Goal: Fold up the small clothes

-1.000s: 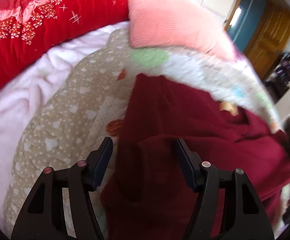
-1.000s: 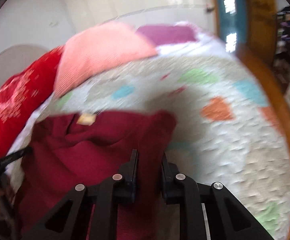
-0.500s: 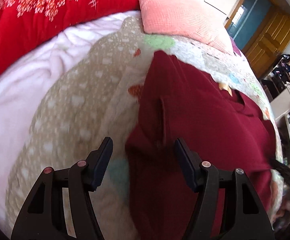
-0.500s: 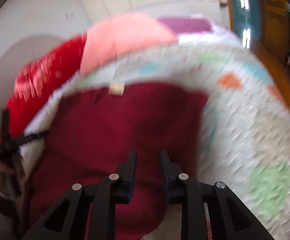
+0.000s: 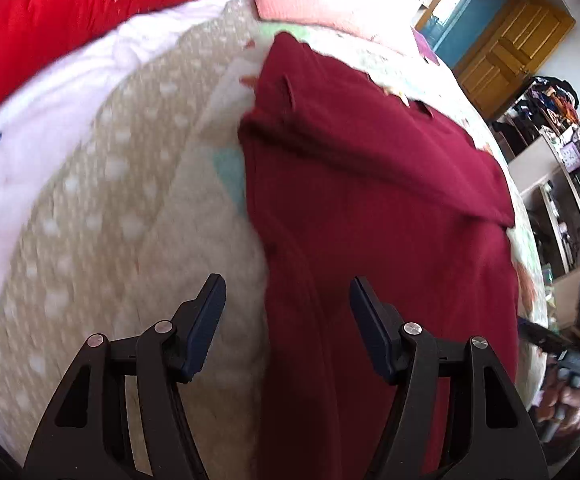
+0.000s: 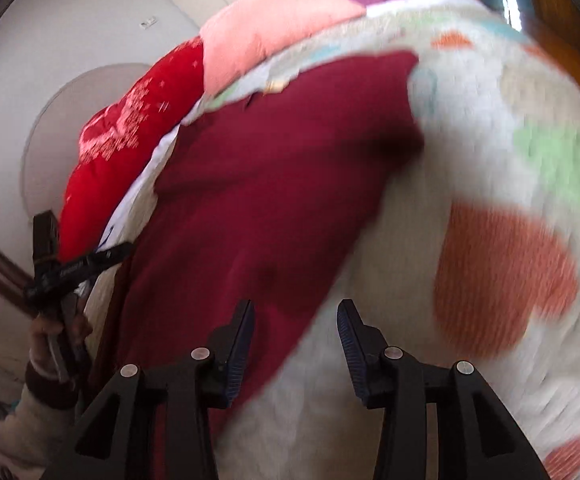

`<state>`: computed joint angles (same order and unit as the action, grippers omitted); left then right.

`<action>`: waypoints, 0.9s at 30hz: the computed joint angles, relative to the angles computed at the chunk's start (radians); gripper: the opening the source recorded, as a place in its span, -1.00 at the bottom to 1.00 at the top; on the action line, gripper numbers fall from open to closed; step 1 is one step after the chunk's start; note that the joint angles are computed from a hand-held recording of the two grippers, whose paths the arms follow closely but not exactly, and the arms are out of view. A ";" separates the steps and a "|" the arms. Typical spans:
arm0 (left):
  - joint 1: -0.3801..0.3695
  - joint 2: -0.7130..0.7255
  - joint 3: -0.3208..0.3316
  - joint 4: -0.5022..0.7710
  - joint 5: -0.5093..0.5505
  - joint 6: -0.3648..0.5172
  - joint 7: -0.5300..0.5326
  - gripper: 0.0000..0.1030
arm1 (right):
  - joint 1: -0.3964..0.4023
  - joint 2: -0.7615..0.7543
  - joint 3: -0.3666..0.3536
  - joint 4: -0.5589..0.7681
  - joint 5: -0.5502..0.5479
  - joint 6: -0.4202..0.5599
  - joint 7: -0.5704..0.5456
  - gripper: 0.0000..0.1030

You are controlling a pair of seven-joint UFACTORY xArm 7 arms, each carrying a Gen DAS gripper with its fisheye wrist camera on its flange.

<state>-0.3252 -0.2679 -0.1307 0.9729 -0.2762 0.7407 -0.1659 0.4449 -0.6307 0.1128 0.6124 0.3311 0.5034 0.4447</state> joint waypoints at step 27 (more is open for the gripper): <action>-0.092 -0.119 -0.020 -0.122 -0.038 -0.067 -0.065 0.25 | 0.353 0.176 -0.062 0.023 0.521 -0.333 -0.334 -0.31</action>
<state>-0.4169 -0.3870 -0.1508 0.8505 -0.3141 0.6733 -0.2310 0.7974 -0.4546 0.0504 0.6358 0.8521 0.1703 0.1109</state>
